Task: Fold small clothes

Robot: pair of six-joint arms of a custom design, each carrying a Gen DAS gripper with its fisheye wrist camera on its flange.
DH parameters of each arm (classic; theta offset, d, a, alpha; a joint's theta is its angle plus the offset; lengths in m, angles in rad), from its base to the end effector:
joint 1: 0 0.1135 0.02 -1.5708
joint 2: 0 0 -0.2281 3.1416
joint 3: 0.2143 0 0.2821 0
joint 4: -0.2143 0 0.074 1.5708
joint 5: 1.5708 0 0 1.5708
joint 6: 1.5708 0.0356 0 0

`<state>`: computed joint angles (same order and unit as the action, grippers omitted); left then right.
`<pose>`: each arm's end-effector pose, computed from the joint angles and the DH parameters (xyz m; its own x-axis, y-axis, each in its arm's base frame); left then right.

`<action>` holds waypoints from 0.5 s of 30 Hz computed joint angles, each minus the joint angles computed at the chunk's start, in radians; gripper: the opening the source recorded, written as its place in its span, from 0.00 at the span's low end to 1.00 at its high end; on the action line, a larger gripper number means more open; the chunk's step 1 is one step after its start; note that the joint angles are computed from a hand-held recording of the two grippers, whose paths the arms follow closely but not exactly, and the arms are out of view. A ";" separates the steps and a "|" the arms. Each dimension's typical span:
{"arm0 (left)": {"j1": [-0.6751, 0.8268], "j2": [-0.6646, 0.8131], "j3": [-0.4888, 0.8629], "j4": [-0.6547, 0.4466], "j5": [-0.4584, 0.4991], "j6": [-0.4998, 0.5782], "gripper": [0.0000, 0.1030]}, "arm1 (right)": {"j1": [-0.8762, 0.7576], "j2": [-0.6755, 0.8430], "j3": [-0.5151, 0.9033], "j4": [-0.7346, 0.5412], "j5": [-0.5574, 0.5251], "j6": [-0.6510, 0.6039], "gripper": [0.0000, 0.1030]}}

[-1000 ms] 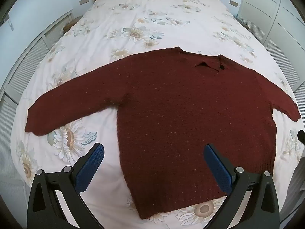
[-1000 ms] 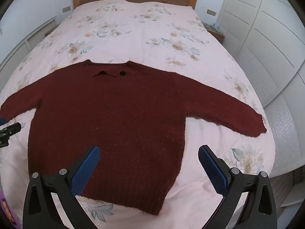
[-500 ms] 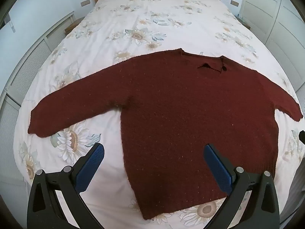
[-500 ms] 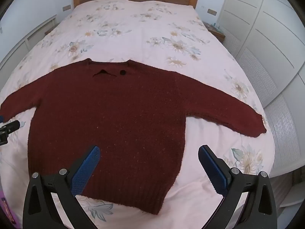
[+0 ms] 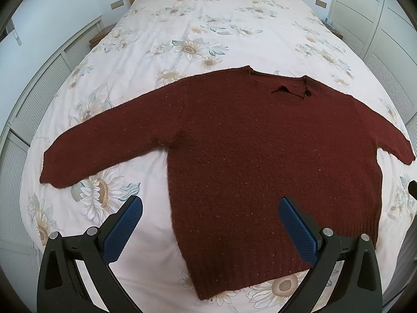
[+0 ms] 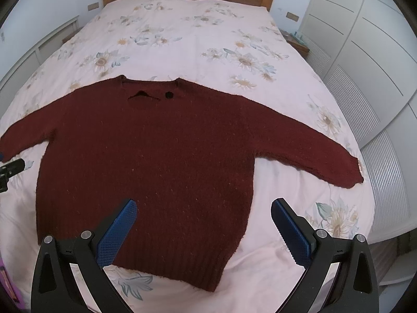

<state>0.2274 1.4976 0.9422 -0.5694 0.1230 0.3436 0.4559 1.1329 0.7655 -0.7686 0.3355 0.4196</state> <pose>0.3092 0.0671 0.1480 -0.8856 0.1383 -0.4434 0.1340 0.9901 0.0411 0.2273 0.0984 0.1795 -0.8623 0.0056 -0.5063 0.0658 0.9927 -0.1011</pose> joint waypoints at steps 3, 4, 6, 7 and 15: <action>0.002 0.000 0.001 -0.005 0.004 0.007 0.99 | -0.002 0.003 0.001 -0.005 0.000 -0.002 1.00; -0.005 -0.003 -0.002 -0.004 0.000 0.003 0.99 | -0.002 0.003 0.001 -0.006 0.001 -0.001 1.00; -0.008 -0.004 -0.003 -0.004 -0.002 0.002 0.99 | -0.004 0.005 0.003 -0.009 0.000 -0.004 1.00; -0.011 -0.003 -0.003 -0.003 -0.004 0.001 0.99 | -0.004 0.005 0.002 -0.009 0.001 -0.005 1.00; -0.020 0.002 -0.002 0.001 -0.006 -0.009 0.99 | -0.006 0.009 0.005 -0.019 0.004 -0.013 1.00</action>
